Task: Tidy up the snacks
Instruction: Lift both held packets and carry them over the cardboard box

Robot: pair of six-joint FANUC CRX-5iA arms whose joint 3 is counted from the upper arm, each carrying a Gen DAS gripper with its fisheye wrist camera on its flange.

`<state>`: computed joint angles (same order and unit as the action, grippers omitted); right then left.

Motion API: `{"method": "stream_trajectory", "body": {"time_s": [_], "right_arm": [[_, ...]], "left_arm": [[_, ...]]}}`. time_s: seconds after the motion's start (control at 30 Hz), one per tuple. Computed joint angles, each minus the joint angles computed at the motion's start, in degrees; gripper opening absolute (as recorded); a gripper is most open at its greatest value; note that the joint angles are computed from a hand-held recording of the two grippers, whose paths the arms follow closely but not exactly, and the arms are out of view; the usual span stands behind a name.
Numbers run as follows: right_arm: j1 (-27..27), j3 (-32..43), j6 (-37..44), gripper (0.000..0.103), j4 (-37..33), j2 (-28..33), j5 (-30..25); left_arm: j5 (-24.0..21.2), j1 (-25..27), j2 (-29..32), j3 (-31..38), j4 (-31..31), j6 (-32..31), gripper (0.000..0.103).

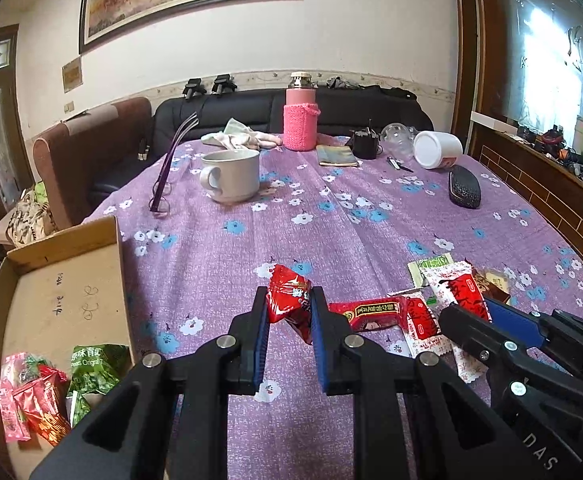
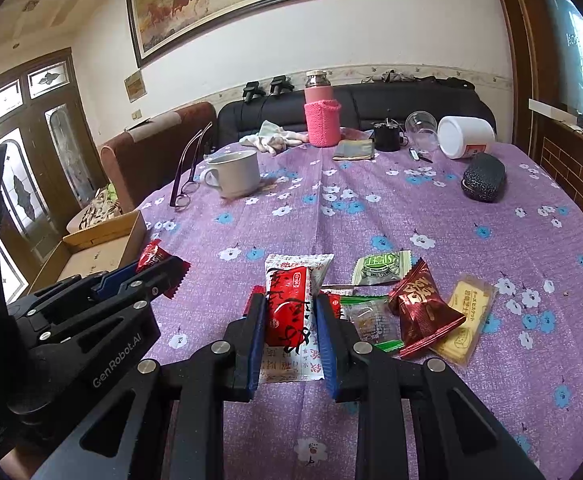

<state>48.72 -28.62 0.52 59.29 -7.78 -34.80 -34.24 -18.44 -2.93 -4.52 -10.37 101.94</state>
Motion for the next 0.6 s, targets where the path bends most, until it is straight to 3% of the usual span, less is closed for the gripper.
{"method": "stream_trajectory", "body": {"time_s": [0.6], "right_arm": [[0.11,-1.20,-4.79,0.026,4.89,-0.46,-0.82]], "left_arm": [[1.00,-0.84,-3.21,-1.21,-5.56,6.36,0.018]]}}
